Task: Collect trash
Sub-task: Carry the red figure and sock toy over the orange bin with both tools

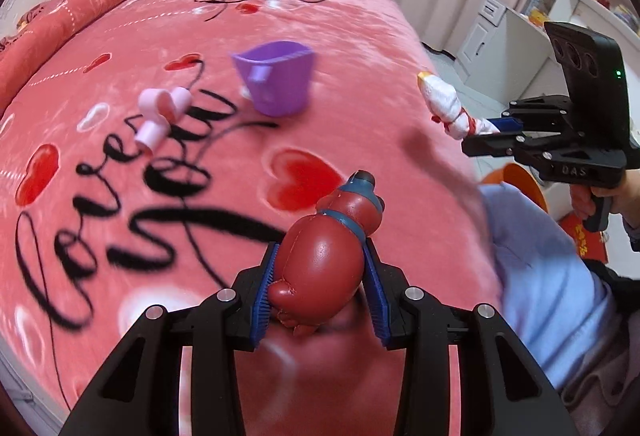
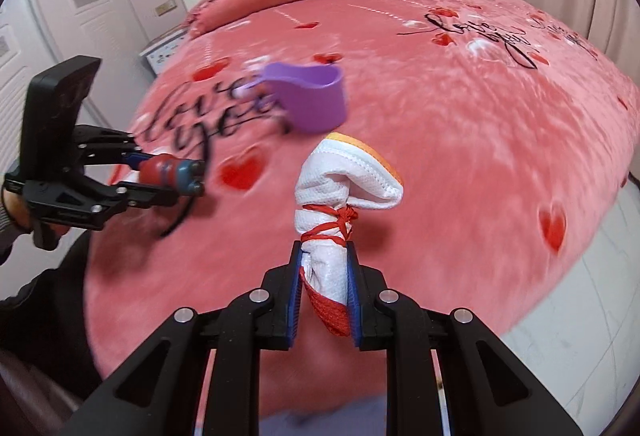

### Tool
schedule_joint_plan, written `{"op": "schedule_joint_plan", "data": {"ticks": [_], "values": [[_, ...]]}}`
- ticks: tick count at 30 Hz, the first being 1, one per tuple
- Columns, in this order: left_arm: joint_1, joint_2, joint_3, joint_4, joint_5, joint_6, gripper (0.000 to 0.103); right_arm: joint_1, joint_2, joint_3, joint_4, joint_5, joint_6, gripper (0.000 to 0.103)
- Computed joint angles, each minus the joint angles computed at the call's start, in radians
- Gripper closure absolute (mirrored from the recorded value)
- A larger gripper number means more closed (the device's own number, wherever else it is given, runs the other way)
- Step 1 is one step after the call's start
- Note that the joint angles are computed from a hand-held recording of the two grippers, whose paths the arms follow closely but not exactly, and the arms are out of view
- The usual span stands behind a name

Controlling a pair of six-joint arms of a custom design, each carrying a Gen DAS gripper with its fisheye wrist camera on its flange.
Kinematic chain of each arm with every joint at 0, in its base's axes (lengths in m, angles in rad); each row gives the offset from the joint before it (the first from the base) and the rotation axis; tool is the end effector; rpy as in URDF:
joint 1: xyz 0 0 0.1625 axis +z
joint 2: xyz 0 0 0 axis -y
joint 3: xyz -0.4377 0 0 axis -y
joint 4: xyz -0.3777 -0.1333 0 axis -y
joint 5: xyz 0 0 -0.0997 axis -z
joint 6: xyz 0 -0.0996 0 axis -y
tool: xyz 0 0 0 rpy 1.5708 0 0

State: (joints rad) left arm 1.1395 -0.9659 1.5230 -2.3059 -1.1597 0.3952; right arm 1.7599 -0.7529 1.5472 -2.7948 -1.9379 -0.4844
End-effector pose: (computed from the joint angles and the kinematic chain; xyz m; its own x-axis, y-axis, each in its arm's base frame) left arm -0.1286 -0.6935 0.2506 -0.6374 0.6386 -0.4312 0.7117 0.7024 -0.0120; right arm 0.2299 -0.6824 0.1494 -0.7566 -0.4411 0.4827 -0.5912 0.7768 -0.2167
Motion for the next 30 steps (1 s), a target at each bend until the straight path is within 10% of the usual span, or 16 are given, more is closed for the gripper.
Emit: {"op": "schedule_joint_plan", "data": {"ticks": [14, 30], "values": [[-0.16, -0.103, 0.23, -0.089, -0.034, -0.002, 0.061, 0.05, -0.277, 0.42, -0.242, 0.024, 0.053, 0.083], [-0.304, 0.177, 0.07, -0.068, -0.185, 0.164, 0.061, -0.096, -0.647, 0.744, -0.466, -0.077, 0.103, 0.083]]}}
